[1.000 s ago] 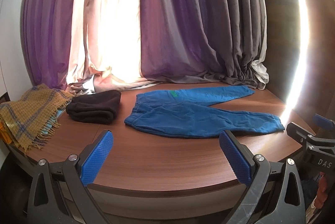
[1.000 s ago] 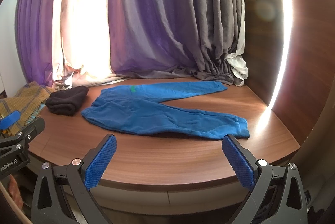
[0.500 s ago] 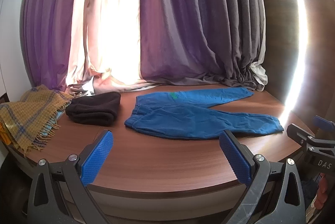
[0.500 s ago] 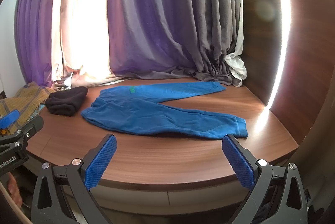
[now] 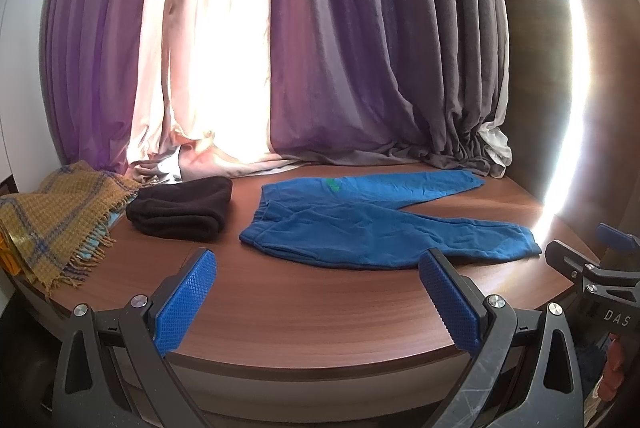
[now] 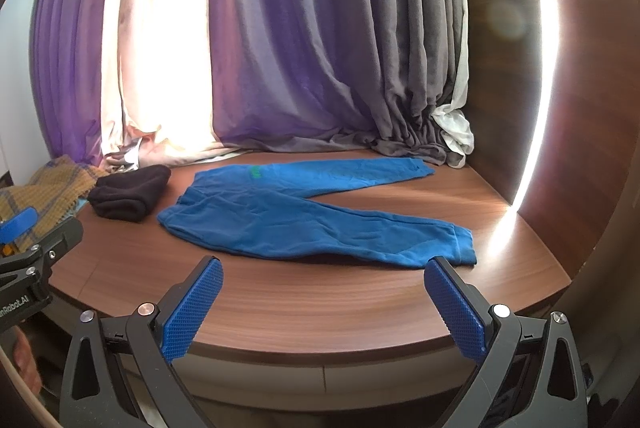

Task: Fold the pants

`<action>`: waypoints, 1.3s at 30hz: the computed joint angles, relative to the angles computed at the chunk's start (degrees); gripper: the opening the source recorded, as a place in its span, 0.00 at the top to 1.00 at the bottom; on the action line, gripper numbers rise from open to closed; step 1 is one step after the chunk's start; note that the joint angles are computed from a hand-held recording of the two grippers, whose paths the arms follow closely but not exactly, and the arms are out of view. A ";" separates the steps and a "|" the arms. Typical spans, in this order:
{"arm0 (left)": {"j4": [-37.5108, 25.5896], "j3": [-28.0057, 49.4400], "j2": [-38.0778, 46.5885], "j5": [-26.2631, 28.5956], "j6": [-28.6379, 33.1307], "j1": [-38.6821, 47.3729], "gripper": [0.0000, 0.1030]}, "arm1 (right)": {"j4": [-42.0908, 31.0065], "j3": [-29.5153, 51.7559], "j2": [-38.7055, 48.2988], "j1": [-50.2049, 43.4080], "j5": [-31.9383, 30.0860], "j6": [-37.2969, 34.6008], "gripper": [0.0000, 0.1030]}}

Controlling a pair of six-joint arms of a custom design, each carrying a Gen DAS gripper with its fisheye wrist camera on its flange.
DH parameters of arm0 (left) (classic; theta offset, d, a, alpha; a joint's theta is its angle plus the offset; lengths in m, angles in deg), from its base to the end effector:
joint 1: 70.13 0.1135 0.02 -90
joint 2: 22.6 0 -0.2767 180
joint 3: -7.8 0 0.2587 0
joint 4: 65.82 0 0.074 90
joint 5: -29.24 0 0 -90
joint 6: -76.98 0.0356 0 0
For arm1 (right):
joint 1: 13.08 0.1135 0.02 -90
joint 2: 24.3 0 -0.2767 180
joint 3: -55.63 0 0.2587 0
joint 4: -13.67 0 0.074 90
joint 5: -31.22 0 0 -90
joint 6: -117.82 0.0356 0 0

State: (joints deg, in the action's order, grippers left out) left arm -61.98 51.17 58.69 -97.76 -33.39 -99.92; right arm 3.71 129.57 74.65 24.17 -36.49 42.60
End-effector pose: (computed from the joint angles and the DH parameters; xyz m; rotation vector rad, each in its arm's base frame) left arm 0.2424 -0.1141 0.1706 -0.1905 2.0294 0.1566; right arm 0.3147 0.2224 0.2162 -0.1997 2.1223 0.1090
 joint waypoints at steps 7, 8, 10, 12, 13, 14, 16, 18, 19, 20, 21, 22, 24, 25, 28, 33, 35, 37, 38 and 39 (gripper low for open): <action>-0.24 0.10 -0.32 0.04 0.10 0.21 0.00 | -0.12 0.64 0.45 0.24 -0.02 -0.07 0.01; -0.24 0.10 -0.32 0.04 0.10 0.21 0.00 | -0.02 0.75 0.67 0.38 0.08 -0.05 0.01; -0.20 0.04 -0.34 0.04 0.16 0.24 0.00 | -0.15 1.18 1.02 0.41 0.04 -0.12 0.01; -0.24 -0.04 -0.60 0.46 0.27 0.56 0.00 | -0.19 1.61 1.49 0.51 0.05 -0.12 0.01; -0.25 0.01 -0.51 0.34 0.24 0.48 0.00 | -0.19 1.61 1.49 0.51 0.05 -0.12 0.01; -0.24 0.01 -0.47 0.28 0.24 0.44 0.00 | 0.00 1.77 1.86 0.50 0.07 -0.10 0.01; -0.11 -0.15 -0.53 0.31 0.23 0.43 0.00 | 0.04 1.81 1.96 0.48 0.05 -0.14 0.01; -0.36 0.10 -0.53 0.78 0.46 1.02 0.00 | 0.11 1.79 2.00 0.44 -0.06 -0.10 0.01; -0.46 0.22 -0.47 0.89 0.49 1.17 0.00 | 0.08 1.84 2.04 0.41 -0.15 -0.12 0.01; -0.59 0.38 -0.37 1.14 0.57 1.43 0.00 | 0.21 1.69 2.04 0.51 0.07 -0.09 0.01; -0.53 0.45 -0.21 1.44 0.70 1.78 0.00 | 0.17 1.87 2.28 0.52 0.05 -0.04 0.01; -0.55 0.53 -0.10 1.55 0.73 1.98 0.00 | 0.17 2.06 2.54 0.50 -0.07 -0.01 0.01; -0.27 0.54 0.33 1.89 0.85 2.43 0.00 | 0.23 2.43 3.17 0.40 -0.12 0.04 0.01; -0.09 0.66 0.76 2.11 0.91 2.69 0.00 | 0.21 2.70 3.57 0.34 -0.21 0.12 0.01; 1.08 1.37 2.92 3.68 1.39 3.65 0.00 | 0.24 3.19 4.70 0.07 -0.32 0.49 0.01; 3.42 3.04 6.89 6.83 3.82 5.17 0.00 | -0.75 4.83 6.69 -0.40 -0.33 1.57 0.01; 4.21 4.15 8.59 8.17 5.08 6.09 0.00 | -1.13 5.87 7.78 -0.92 -0.61 1.77 0.01; 5.13 5.90 10.79 10.39 6.59 7.41 0.00 | -1.62 7.28 9.14 -1.42 -0.58 2.03 0.01; 5.70 6.89 12.02 11.73 7.43 8.26 0.00 | -2.01 8.20 9.93 -1.71 -0.65 2.25 0.01; 5.97 7.83 13.09 12.70 8.01 8.83 0.00 | -2.29 9.13 10.74 -2.05 -0.86 2.42 0.01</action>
